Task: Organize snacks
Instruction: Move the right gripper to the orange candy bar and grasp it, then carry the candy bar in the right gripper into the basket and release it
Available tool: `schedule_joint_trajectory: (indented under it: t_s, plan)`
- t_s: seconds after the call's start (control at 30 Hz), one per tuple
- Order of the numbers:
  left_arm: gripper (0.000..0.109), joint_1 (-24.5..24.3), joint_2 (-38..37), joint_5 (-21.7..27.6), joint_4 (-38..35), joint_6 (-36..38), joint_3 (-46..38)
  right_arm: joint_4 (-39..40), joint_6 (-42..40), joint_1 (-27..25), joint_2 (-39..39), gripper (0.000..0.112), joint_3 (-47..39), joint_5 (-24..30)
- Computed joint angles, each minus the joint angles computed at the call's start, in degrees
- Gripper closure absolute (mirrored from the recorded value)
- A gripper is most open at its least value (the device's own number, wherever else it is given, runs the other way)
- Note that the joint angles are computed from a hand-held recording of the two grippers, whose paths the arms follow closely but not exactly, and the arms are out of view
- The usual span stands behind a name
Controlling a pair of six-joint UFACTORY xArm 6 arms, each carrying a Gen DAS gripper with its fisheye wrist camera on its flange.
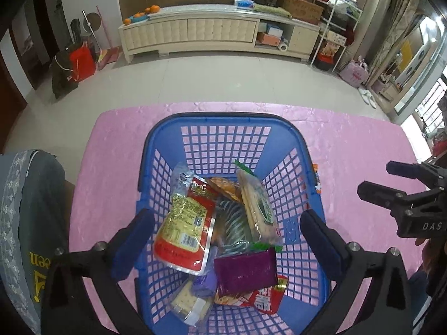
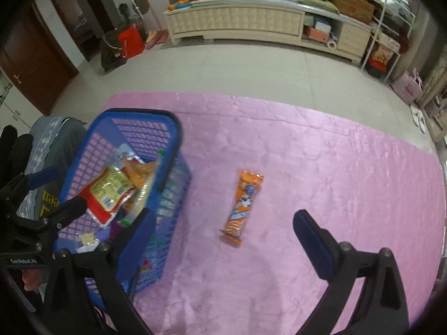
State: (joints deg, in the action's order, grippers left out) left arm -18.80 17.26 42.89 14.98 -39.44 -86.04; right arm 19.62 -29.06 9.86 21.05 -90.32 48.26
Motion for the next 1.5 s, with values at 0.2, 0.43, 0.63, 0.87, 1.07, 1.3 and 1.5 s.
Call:
schedule_joint_trajectory:
  t_s: [0.2, 0.43, 0.63, 0.87, 1.07, 1.3, 1.5]
  plan:
    - [0.006, 0.47, 5.03, 4.19, -0.27, -0.23, -5.94, -1.46, 2.38, -0.92, 6.22, 0.010, -5.69, 3.34]
    - [0.006, 1.15, 8.52, 6.52, -0.15, 0.80, -10.09, -2.79, 4.83, -1.09, 14.54, 0.010, -14.02, 6.98]
    - [0.006, 2.03, 10.70, 6.26, -4.50, 3.49, -12.14, -2.91, 5.47, -0.91, 20.18, 0.010, -19.54, 10.06]
    - [0.006, 2.06, 12.13, 6.80, -3.28, 3.89, -13.46, -2.60, 6.01, -0.39, 22.92, 0.031, -21.23, 9.74]
    - [0.006, 1.40, 10.63, 4.65, -2.62, 3.45, -10.89, -3.64, 2.93, 0.20, 21.46, 0.085, -16.88, 6.25]
    - [0.006, 0.49, 7.08, 2.61, -1.05, 2.53, -7.21, -1.58, -0.21, -0.64, 15.58, 0.092, -10.41, 4.57]
    - [0.006, -0.21, 1.67, 0.24, 0.45, -0.30, -1.71, 0.83, -2.62, -1.55, 7.99, 0.092, -4.03, 3.28]
